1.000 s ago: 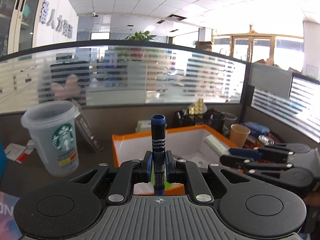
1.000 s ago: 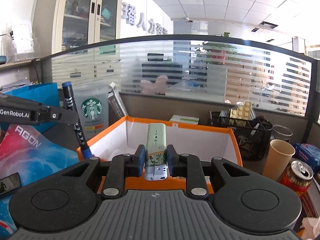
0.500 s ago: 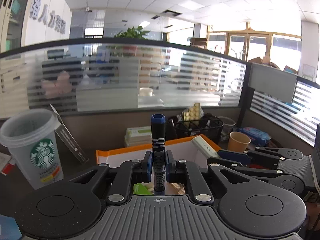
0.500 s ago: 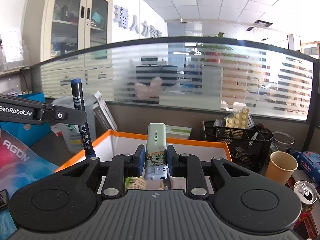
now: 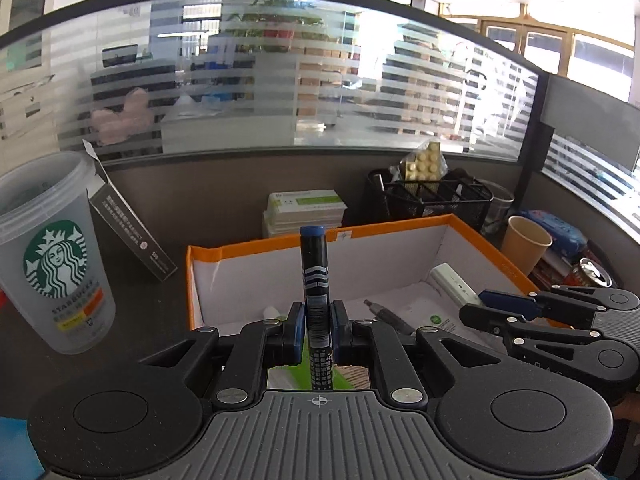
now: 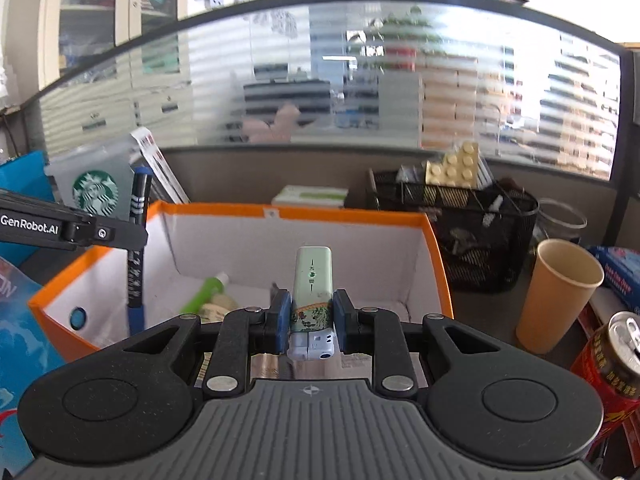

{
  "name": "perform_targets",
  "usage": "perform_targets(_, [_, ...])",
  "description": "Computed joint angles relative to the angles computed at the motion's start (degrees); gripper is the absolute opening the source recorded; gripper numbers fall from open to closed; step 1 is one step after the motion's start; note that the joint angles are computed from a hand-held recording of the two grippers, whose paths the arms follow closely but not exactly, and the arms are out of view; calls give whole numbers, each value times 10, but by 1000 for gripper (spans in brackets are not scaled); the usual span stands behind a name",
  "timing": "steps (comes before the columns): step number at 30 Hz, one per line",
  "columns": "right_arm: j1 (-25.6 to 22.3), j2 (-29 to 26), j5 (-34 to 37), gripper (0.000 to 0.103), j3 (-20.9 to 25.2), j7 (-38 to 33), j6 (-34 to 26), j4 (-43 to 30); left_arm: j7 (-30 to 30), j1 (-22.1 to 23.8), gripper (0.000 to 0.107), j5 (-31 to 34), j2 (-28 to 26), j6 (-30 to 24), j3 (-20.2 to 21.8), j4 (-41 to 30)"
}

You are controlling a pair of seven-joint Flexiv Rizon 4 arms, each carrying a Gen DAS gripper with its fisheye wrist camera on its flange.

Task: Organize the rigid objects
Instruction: 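Carry the black pen with the left tool while the right tool carries the stick over the box, then open the left tool to drop the pen while the right tool drops the stick into the box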

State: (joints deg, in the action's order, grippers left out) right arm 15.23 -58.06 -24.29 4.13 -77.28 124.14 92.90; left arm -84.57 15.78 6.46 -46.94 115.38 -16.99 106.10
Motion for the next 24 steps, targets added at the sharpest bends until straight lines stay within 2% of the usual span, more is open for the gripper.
perform_targets(4, [3,-4,-2,21,-6,0,-41,-17,13,-9,11,-14,-9,-36,5,-23])
perform_targets(9, [-23,-10,-42,21,25,4,-101,-43,40,-19,11,-48,-25,-88,4,-52])
perform_targets(18, [-47,-12,-61,21,62,-6,-152,-56,70,-24,11,-82,-33,-102,-1,-52])
perform_targets(24, [-63,-18,-67,21,96,-21,-207,-75,80,-40,11,-102,-33,-112,14,-54])
